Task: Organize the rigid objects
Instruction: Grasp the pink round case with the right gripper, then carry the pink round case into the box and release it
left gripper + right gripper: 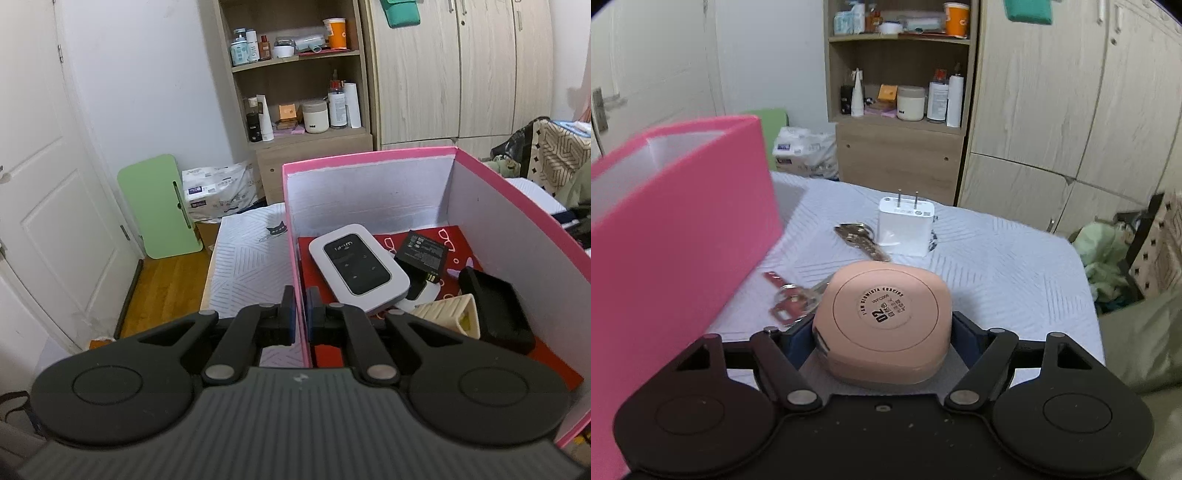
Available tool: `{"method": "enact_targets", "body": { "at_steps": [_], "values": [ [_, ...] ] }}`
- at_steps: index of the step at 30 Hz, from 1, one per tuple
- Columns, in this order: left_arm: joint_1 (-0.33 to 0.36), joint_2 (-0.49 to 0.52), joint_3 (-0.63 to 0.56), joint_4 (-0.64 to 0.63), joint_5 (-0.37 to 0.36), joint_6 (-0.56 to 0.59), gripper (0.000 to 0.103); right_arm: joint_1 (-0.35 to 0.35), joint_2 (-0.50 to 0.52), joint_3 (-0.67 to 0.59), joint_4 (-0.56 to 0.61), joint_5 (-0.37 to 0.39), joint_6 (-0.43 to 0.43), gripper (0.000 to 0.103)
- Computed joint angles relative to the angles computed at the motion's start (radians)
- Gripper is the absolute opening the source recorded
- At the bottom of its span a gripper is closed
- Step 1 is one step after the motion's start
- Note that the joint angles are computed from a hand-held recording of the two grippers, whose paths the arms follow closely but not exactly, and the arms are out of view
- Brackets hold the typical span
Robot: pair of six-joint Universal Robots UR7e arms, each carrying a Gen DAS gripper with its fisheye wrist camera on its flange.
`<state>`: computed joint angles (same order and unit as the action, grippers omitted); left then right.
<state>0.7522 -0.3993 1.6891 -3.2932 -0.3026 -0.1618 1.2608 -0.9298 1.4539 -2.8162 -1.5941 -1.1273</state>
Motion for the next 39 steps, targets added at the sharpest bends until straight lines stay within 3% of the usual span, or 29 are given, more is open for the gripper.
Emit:
{"method": "enact_targets", "body": {
  "at_steps": [5,8,13,15,18,20,27,36,39],
  "values": [
    [0.0,0.0,0.0,0.002,0.003,0.002,0.005,-0.011,-0.084,0.119,-0.077,0.03,0.149,0.08],
    [-0.001,0.001,0.002,-0.014,0.003,0.013,0.005,-0.014,-0.157,0.173,-0.03,0.104,0.227,0.08],
    [-0.001,0.004,0.014,-0.104,-0.017,0.043,0.005,0.013,-0.282,0.231,0.187,0.285,0.157,0.08],
    [0.0,0.005,0.017,-0.141,-0.027,0.056,0.005,0.036,-0.3,0.218,0.342,0.307,0.103,0.08],
    [0.001,0.008,0.017,-0.168,-0.033,0.067,0.005,0.098,-0.271,0.155,0.582,0.194,0.032,0.08],
    [0.001,0.011,0.018,-0.191,-0.037,0.07,0.005,0.132,-0.243,0.127,0.671,0.124,0.015,0.08],
    [0.007,0.009,0.02,-0.219,-0.06,0.063,0.005,0.184,-0.15,0.077,0.742,-0.043,0.021,0.08],
    [0.009,0.013,0.013,-0.228,-0.068,0.06,0.005,0.196,-0.091,0.048,0.784,-0.038,0.126,0.082],
    [0.011,0.014,0.011,-0.228,-0.067,0.072,0.005,0.191,-0.128,0.102,0.676,-0.03,0.061,0.085]
  ]
}}
